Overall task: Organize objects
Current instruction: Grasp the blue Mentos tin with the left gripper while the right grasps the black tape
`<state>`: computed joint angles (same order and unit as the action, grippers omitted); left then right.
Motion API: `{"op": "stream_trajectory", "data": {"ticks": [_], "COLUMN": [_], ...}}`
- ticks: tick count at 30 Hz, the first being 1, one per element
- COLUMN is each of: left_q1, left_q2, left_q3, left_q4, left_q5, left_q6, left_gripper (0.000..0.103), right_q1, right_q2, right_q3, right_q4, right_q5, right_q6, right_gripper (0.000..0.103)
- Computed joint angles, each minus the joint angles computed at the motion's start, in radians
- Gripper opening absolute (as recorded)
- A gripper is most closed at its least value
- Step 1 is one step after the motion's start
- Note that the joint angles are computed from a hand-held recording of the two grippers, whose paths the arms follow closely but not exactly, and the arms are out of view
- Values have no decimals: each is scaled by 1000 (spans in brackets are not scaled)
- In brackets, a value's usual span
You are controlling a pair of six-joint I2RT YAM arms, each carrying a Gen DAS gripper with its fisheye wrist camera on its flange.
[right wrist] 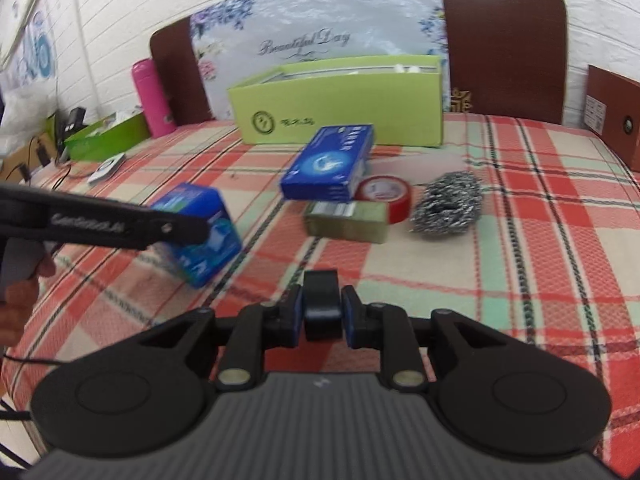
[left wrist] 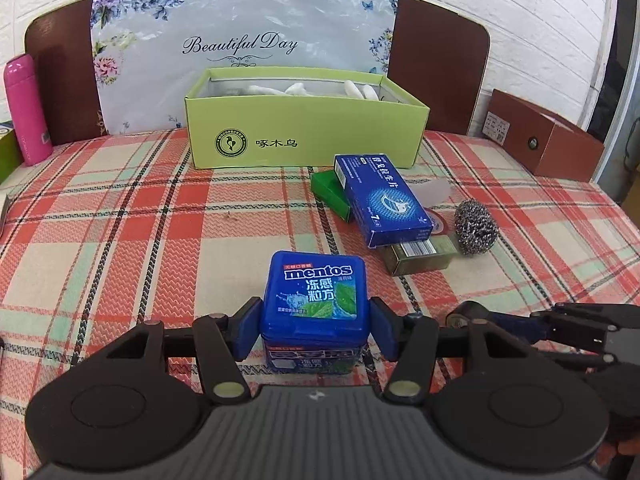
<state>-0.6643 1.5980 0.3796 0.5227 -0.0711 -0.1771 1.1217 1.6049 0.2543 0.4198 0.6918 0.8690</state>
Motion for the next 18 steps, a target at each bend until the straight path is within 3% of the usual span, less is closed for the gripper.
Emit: {"op": "stream_trajectory", "data": {"ticks": [4, 18], "left_q1": [0, 15], "left_q2": [10, 53], "left_q3": [5, 45], "left_q4": [-3, -23], "left_q5": [0, 30], "left_q6": [-1, -21], "left_gripper": [60, 63], "right_q1": [47, 18], "right_q2": [29, 34], "right_q3": [46, 59], "right_q4": [-73, -107], "right_q5": [43, 37], "right_q6": [29, 63], "right_gripper": [28, 28]}}
